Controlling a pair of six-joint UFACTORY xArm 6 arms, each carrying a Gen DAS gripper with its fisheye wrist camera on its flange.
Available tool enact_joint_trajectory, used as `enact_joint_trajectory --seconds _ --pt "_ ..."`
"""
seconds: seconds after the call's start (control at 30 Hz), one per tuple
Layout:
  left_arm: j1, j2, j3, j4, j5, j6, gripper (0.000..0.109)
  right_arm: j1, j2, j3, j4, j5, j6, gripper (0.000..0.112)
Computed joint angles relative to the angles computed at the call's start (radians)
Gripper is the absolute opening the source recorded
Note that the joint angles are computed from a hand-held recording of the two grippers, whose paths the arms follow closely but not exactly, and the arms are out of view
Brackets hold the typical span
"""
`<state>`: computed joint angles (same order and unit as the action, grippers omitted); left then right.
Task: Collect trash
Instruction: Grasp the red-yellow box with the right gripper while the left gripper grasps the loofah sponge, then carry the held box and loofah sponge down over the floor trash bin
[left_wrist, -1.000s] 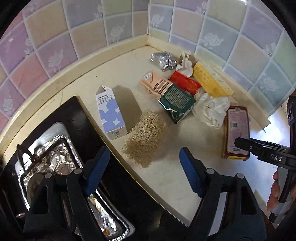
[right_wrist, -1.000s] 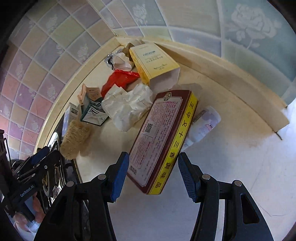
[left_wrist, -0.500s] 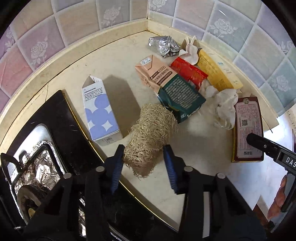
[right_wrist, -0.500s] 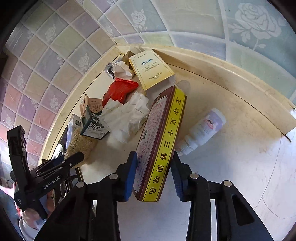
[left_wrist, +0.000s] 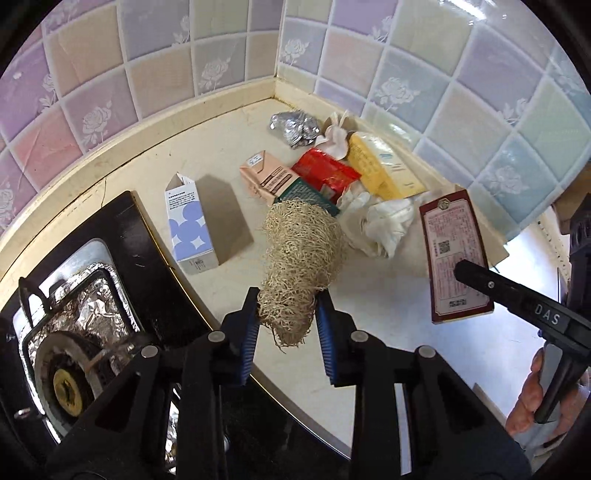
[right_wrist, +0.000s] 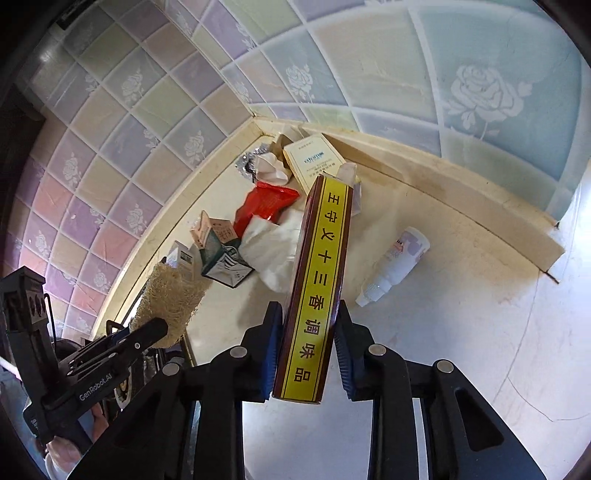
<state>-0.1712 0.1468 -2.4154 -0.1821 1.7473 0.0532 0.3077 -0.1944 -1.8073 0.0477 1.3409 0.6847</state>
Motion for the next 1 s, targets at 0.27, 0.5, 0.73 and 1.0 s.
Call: enact_joint_trajectory --seconds 0.27,0.5,0.73,1.0 --pt "-0.035 -0.057 -0.069 -0.003 0.047 -0.07 0.025 0.042 -0.048 -0.089 -0.028 0.059 -0.033 0.026" --pt "-0.145 -0.091 -0.176 0.062 0.117 -0.165 0.025 0.093 -0.117 -0.168 -0.048 0.131 -0.049 0.025" --pt "-0.38 -0.208 -0.138 0.238 0.151 -0.311 0.025 0.147 -0.221 -0.203 -0.059 0.231 -0.06 0.025" --pt "-1.0 -0.374 0.012 0.699 0.227 -0.634 0.025 0.589 -0.355 -0.244 -0.357 0.408 0.097 0.025"
